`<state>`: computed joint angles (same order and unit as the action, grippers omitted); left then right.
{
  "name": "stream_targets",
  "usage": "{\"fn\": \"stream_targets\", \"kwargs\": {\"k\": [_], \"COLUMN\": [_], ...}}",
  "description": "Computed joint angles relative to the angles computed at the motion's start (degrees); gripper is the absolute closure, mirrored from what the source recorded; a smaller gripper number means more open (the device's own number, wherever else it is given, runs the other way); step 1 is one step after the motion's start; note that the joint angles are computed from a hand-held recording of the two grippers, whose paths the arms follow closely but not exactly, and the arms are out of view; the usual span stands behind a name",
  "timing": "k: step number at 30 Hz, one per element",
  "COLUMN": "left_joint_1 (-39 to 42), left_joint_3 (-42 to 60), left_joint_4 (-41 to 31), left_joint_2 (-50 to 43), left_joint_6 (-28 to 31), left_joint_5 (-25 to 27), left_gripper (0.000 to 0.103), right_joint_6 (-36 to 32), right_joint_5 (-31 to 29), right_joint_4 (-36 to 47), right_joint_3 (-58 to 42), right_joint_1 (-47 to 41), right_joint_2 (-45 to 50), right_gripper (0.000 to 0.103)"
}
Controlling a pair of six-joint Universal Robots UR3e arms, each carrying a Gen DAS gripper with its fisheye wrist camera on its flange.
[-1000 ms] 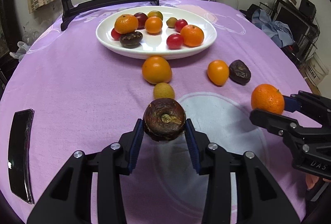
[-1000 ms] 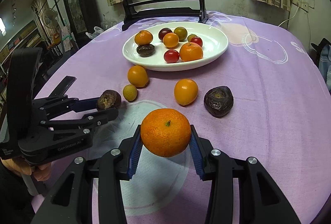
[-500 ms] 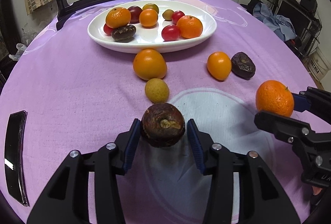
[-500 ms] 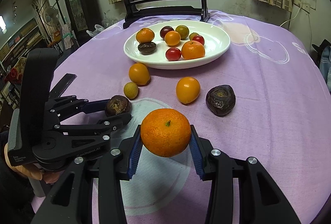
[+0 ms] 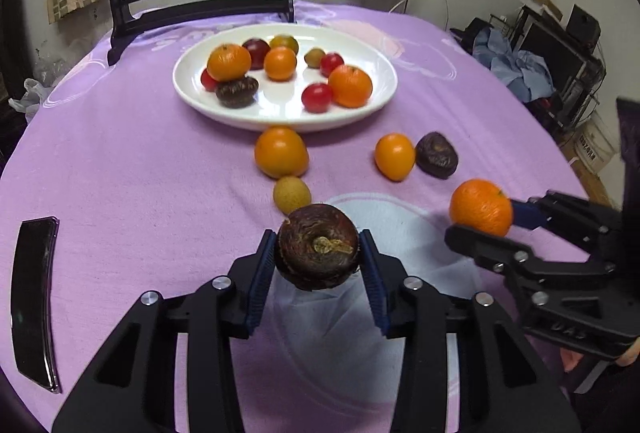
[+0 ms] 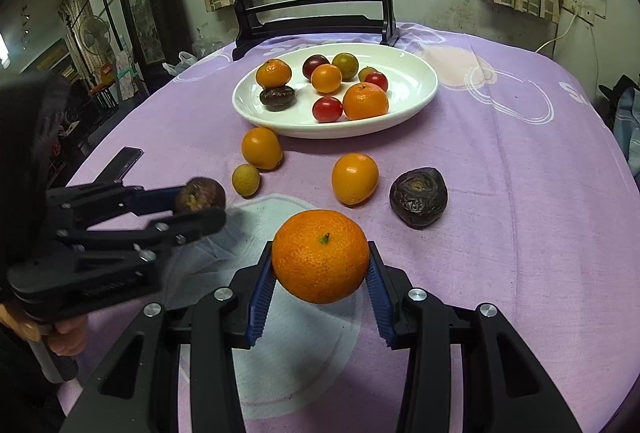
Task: Organize fruits
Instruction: 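Carry both fruits over the white plate and open both tools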
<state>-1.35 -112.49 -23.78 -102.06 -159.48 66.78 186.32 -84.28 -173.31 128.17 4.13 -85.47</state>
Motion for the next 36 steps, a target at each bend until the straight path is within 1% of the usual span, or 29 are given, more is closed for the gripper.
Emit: {"fn": "stream_targets", "kwargs": {"k": [4,8,11,14,16,19,22,25,28,29,30,31,32,34,36], "left_joint_1": [0.9,-0.5,-2.2,-3.9,-4.9,-5.7,-7.6,-8.8,-9.4,-9.6,-9.6,-9.7,-9.9,-10.2,-10.3], "left_joint_3": [1.4,8.1,16.3,25.7,31.7,38.8,46.9,54.4,57.8,58.7,59.3,59.6,59.4,57.9,56.7], "left_joint_4": [-1.0,-2.1,-3.2,-5.2,-7.1,-10.4,-13.1,-16.0,-15.9,-16.3,-16.4,-15.9,-15.0,-12.9,-12.6], "left_joint_2": [2.2,0.0,-5.1,-12.0,-16.6,-22.3,-28.5,-33.5,-36.5,-37.1,-37.7,-38.1,-38.2,-37.5,-36.3], "left_joint_6": [-0.2,-0.9,-3.2,-6.3,-8.2,-9.4,-9.5,-10.4,-11.5,-11.7,-12.0,-12.2,-12.7,-13.2,-12.7], "left_joint_5": [-1.3,-0.3,1.0,2.7,4.1,4.8,8.3,10.1,11.8,12.3,12.7,13.1,14.1,16.3,18.2], "left_gripper": [0.062,0.062,0.062,0.062,0.062,0.062,0.062,0.062,0.062,0.062,0.059,0.054,0.043,0.041,0.041], "right_joint_6": [1.0,0.8,-2.2,-3.7,-3.1,-2.9,-2.6,-0.9,1.8,2.4,3.1,3.8,4.1,3.7,3.4], "right_joint_5": [0.2,0.5,-2.0,-2.1,-0.5,0.1,0.7,2.3,6.6,7.7,8.5,8.9,9.1,10.3,10.4], "right_joint_4": [-2.7,-3.6,-1.9,-0.7,2.2,6.2,10.8,16.0,19.5,19.6,18.7,17.0,16.1,14.9,12.9], "right_joint_3": [1.4,-0.1,-7.2,-15.1,-21.7,-29.9,-38.7,-46.8,-51.5,-51.9,-51.4,-50.3,-49.4,-46.8,-43.4], "right_joint_1": [-1.1,-3.1,-2.6,-3.1,-4.3,-4.8,-5.3,-6.2,-7.8,-8.1,-8.4,-8.6,-8.6,-9.0,-9.3], "right_joint_2": [-1.8,-3.6,0.0,5.8,10.7,16.6,23.1,28.9,32.5,33.1,33.1,32.8,32.4,30.4,27.9], "right_gripper": [0.059,0.059,0.059,0.059,0.059,0.059,0.059,0.059,0.058,0.056,0.052,0.05,0.046,0.046,0.045]}}
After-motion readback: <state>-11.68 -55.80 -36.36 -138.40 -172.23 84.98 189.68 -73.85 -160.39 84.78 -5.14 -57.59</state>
